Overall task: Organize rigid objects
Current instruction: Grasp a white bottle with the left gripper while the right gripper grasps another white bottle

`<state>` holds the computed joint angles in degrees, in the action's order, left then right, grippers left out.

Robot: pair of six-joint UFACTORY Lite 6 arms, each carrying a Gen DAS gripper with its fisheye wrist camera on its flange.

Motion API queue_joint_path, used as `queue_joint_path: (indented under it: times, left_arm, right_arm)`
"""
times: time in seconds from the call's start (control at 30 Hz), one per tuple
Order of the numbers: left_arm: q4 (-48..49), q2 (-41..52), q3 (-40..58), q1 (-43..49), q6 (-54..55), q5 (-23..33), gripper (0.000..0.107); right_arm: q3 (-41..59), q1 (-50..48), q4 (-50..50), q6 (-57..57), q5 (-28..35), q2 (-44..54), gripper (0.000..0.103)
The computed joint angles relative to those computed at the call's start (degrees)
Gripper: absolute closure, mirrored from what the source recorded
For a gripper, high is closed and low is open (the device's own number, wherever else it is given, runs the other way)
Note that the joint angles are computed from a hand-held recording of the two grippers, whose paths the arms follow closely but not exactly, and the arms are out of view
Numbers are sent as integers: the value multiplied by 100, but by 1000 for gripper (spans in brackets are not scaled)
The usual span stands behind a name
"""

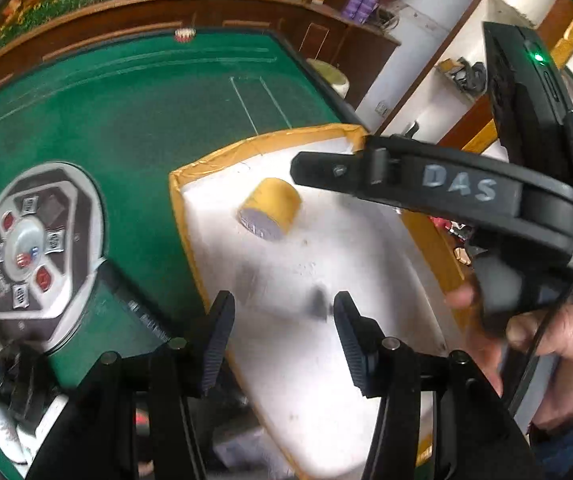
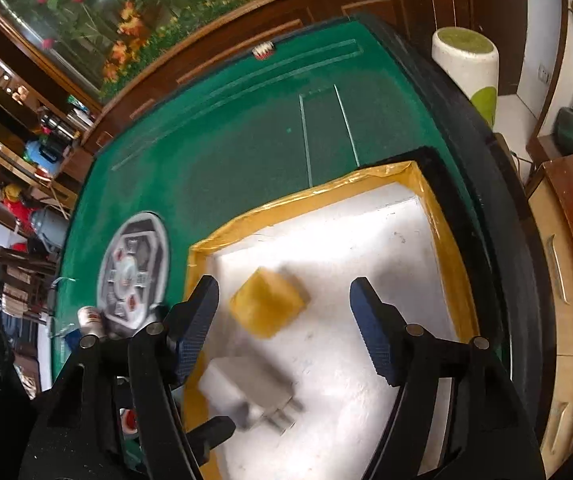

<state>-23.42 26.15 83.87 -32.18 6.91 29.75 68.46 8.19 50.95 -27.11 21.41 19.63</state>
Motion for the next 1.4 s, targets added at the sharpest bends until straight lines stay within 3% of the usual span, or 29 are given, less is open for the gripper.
queue_joint_path:
  times: [0.3, 0.5, 0.6, 0.73, 0.8, 1.13, 1.17, 1.23, 1.3, 1.4]
  left_arm:
    - [-369, -2445, -2608, 613, 665, -383, 55]
    - [-737, -3758, -3852, 1961, 1416, -136, 55]
    - [-785, -4176, -4256, 3127, 1911, 190, 55]
    - [-781, -3641, -4203, 4207, 2345, 294, 55]
    - [-858, -3231, -4026, 4419, 2620, 383, 55]
    - [-249, -1674, -3182, 3698, 2356, -309, 57]
    - [-375, -1707, -3228, 3732, 2458, -391, 58]
    - [-633, -1780, -3291, 3855, 2710, -280, 71]
    - [-646, -2032, -3552, 3991, 2739, -253, 72]
    - [-820, -2699, -4238, 4493, 3158, -102, 72]
  right_arm:
    - [-2190, 1197, 717, -142, -530, -2449, 34]
    - [-2848, 2333, 1583, -485, -822, -2831, 34]
    - [-2905, 2738, 1610, -309, -1000, -2767, 34]
    - [-2927, 3137, 1201, 312, -1133, -2735, 34]
    - [-2871, 3403, 487, 1172, -1278, -2674, 34]
    - [-2517, 4055, -2449, 4324, -1312, -2344, 34]
    - [-2508, 4102, -2506, 4414, -1322, -2323, 34]
    - [-2440, 4194, -2740, 4697, -1313, -2262, 34]
    - [-2342, 4258, -2706, 4669, -1295, -2173, 34]
    - [-2047, 4275, -1538, 3456, -1279, -1824, 34]
